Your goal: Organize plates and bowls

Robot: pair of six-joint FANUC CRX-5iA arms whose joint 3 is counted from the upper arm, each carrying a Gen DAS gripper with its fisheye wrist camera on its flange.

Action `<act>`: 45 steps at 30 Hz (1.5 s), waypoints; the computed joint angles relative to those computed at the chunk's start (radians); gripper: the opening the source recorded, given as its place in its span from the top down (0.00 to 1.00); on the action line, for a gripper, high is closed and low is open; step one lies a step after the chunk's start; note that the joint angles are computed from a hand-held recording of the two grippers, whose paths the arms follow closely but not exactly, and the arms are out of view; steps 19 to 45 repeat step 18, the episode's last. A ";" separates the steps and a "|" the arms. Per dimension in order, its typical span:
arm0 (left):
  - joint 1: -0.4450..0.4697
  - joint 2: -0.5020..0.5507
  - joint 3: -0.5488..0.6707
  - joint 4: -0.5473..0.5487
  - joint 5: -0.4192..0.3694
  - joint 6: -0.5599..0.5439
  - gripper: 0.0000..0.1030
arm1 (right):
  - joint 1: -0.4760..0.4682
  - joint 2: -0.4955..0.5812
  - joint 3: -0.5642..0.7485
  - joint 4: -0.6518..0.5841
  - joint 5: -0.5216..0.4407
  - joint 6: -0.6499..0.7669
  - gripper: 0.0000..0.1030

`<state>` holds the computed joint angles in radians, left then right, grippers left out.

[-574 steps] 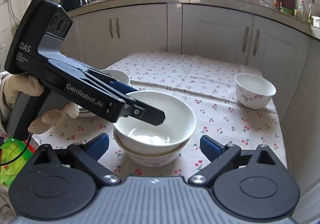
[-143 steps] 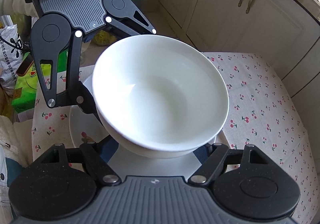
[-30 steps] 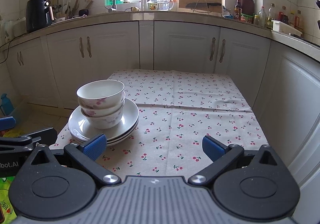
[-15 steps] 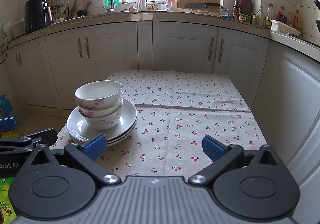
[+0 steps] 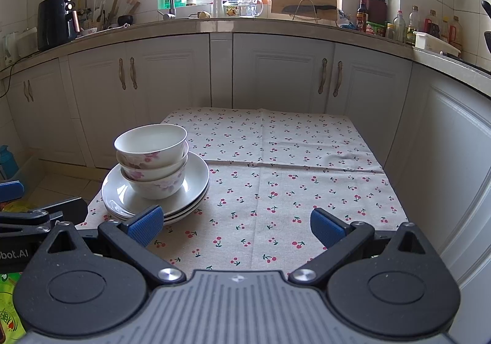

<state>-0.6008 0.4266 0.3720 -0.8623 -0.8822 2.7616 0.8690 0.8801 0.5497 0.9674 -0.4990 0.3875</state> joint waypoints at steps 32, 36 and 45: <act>0.000 0.005 0.004 0.004 0.004 0.000 0.01 | 0.000 -0.002 -0.003 0.014 -0.008 -0.013 0.00; 0.000 0.005 0.004 0.004 0.004 0.000 0.01 | 0.000 -0.002 -0.003 0.014 -0.008 -0.013 0.00; 0.000 0.005 0.004 0.004 0.004 0.000 0.01 | 0.000 -0.002 -0.003 0.014 -0.008 -0.013 0.00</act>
